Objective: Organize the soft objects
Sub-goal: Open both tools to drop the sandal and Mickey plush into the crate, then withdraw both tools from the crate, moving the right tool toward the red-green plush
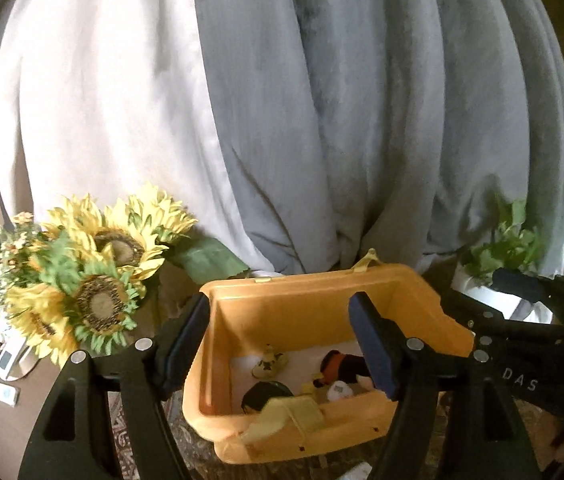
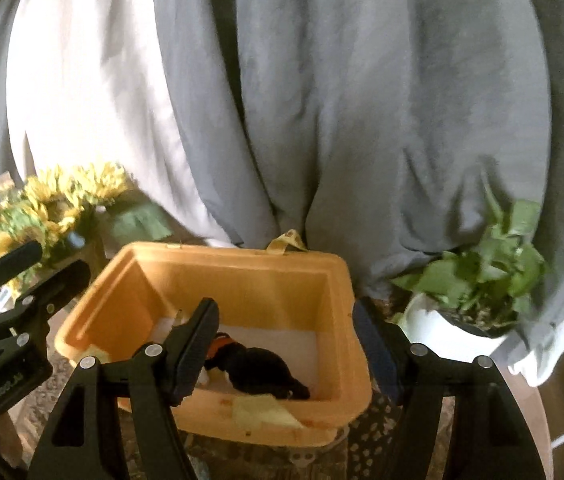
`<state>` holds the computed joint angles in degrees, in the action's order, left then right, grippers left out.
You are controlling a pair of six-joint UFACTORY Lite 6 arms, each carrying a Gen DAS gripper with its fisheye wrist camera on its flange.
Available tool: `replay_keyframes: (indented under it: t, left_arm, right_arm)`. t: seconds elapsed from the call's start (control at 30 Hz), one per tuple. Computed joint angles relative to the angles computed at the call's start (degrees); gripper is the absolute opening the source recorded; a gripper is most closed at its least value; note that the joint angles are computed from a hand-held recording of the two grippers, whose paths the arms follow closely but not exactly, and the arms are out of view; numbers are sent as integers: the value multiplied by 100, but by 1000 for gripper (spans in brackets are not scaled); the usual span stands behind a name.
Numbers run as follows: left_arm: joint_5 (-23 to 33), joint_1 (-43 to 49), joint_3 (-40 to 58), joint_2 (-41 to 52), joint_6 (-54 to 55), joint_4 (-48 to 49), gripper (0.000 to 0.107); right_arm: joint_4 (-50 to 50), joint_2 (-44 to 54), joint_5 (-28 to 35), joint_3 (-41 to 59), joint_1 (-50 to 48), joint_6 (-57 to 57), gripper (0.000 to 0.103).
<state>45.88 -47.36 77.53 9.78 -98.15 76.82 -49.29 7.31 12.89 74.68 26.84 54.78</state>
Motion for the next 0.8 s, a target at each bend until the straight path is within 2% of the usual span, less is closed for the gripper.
replay_keyframes:
  t: [0.2, 0.27, 0.4, 0.6, 0.8]
  left_arm:
    - [675, -678, -164, -398, -8, -133, 75]
    - [948, -935, -214, -511, -8, -154, 77]
    - [1367, -1420, -396, -715, -143, -127, 81]
    - [1906, -2090, -597, -854, -369, -52, 88]
    - [2413, -2722, -723, -814, -711, -76, 91]
  right_arm:
    - [-584, -1057, 169, -855, 104, 785, 71]
    - [-1003, -1426, 353, -1143, 200, 1248, 79]
    - [-1623, -2202, 742, -1725, 408, 2030, 83]
    - [-1831, -3304, 1522, -2463, 868, 2494, 84]
    - [-1980, -4311, 2644, -3104, 1580, 2811, 88]
